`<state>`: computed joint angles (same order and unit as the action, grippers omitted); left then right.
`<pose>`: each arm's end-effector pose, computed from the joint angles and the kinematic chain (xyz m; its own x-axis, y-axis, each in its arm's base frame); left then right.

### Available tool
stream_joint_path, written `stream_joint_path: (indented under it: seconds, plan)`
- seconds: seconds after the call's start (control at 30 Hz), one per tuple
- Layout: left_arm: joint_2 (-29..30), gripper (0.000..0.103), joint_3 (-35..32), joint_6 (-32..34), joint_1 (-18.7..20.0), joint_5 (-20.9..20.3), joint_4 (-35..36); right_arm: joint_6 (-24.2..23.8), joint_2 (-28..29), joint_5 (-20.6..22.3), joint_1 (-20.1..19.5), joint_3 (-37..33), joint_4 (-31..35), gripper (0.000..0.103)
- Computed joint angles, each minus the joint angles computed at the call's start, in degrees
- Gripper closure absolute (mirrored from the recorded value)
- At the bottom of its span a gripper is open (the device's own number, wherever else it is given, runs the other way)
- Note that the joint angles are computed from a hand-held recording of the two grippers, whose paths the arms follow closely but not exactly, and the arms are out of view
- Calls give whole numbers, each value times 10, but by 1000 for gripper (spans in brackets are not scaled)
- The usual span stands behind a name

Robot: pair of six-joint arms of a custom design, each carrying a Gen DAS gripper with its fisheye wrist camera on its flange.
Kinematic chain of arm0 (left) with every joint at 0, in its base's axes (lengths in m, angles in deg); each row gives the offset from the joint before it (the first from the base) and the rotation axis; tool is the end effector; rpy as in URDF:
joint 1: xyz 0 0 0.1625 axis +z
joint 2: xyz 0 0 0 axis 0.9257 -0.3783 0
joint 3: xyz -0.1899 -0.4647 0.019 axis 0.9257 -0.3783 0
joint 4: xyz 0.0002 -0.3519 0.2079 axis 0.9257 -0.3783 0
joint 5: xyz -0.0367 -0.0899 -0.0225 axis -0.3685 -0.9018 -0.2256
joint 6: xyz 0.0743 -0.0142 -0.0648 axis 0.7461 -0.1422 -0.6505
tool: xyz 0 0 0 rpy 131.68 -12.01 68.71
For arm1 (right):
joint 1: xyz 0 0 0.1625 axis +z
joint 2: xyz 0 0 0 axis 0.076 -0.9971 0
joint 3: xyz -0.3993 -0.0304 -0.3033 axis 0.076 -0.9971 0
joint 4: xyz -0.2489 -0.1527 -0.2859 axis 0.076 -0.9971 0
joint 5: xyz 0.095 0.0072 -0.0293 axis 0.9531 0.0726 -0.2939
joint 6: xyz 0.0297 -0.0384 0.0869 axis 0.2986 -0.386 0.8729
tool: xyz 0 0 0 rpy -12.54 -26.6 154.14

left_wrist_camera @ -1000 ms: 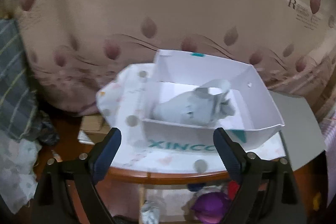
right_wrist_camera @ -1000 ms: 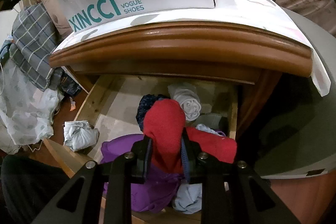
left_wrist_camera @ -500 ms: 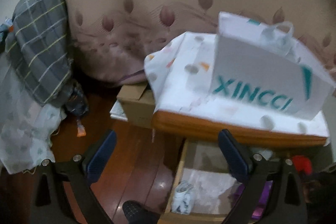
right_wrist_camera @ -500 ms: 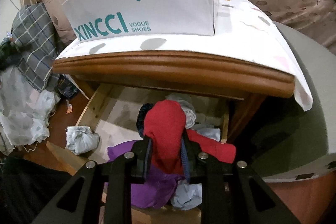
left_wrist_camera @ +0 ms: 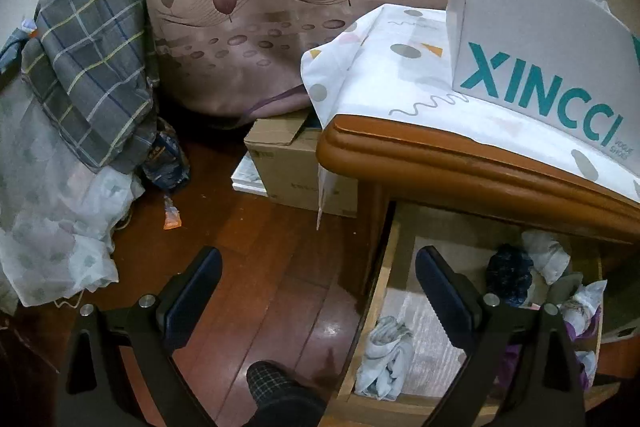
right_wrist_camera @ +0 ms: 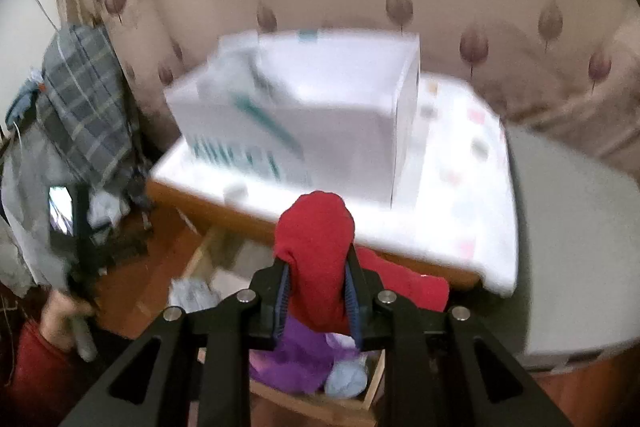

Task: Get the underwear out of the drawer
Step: 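Withdraw the left tool toward the drawer while the right tool lifts the red cloth, then carry the red cloth with the right tool into the white shoebox and open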

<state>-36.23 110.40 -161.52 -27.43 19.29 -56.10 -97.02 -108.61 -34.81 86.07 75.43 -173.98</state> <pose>-0.4244 -0.6560 0.1336 -0.5900 -0.3528 -0.7263 0.3016 0.7381 -0.6035 0.1198 -0.6723 0.5412 -0.7868 -0.3278 0.5229 -0.5899 0.6486 -0.4810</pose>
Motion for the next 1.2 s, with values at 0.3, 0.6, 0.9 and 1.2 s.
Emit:
stream_joint_path:
  seconds: [0.3, 0.6, 0.9, 1.2]
  plan:
    - [-6, 6, -1, -23, 9, -16, 16, -15, 96, -42, 59, -197, 51, 79]
    - [-16, 6, 2, -58, 20, -42, 36, -65, 230, -152, 76, -354, 111, 79]
    - [-19, 6, 9, -37, 23, -56, 10, -42, 280, -175, 76, -403, 170, 79]
    - [-20, 6, 8, -30, 26, -64, 8, -20, 286, -200, 70, -397, 170, 65]
